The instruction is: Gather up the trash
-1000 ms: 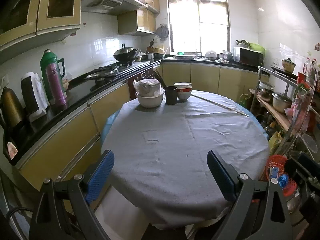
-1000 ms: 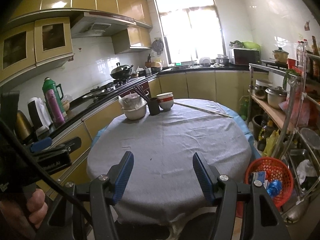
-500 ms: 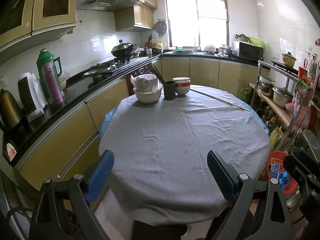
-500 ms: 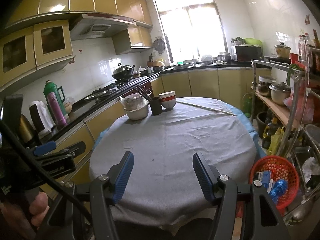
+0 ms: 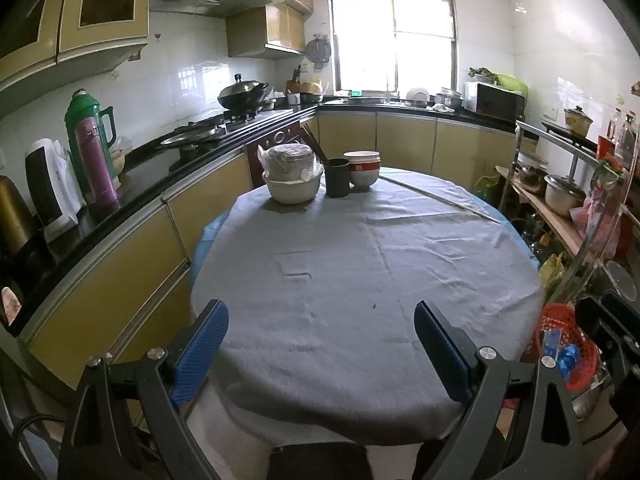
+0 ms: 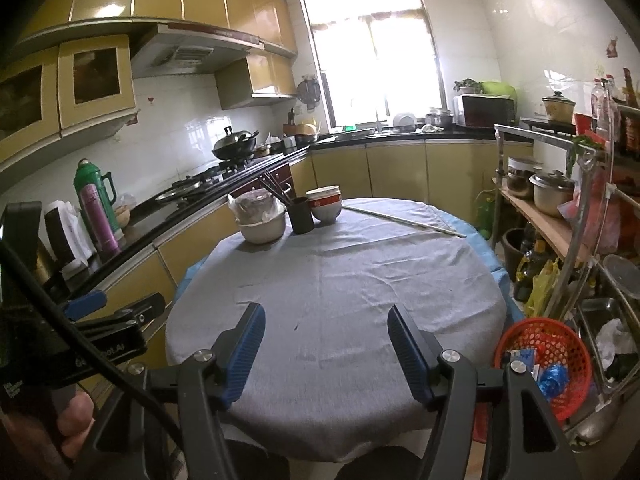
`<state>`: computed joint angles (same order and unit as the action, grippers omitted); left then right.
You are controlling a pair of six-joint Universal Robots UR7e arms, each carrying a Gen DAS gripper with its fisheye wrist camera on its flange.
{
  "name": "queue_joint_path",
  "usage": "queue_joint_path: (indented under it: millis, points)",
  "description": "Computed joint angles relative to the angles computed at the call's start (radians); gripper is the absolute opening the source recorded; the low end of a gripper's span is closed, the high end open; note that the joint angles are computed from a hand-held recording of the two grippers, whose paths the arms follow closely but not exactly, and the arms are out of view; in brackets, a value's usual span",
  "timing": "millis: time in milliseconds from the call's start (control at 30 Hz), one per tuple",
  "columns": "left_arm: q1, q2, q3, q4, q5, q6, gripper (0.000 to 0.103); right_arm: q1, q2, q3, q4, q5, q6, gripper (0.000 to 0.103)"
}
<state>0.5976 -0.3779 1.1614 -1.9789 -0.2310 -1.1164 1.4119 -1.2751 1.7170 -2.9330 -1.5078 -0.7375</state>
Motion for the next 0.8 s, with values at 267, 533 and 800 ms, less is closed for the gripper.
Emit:
queue_joint_path:
  millis: [267,533,800]
  points:
    - [0.047,-0.006,-0.005,-0.116,-0.020,0.107,0.094,0.045,0.079,-0.063,-0.003,-0.064,-0.004,0.067]
    - [0.066,-0.042,0.011,-0.021,-0.022,0.015,0.094,0.075,0.156,-0.123,0.029,-0.065,0.013,0.067]
    - [0.074,-0.056,0.001,0.119,-0.032,-0.134,0.094,0.075,0.166,-0.121,0.054,-0.062,-0.028,0.067]
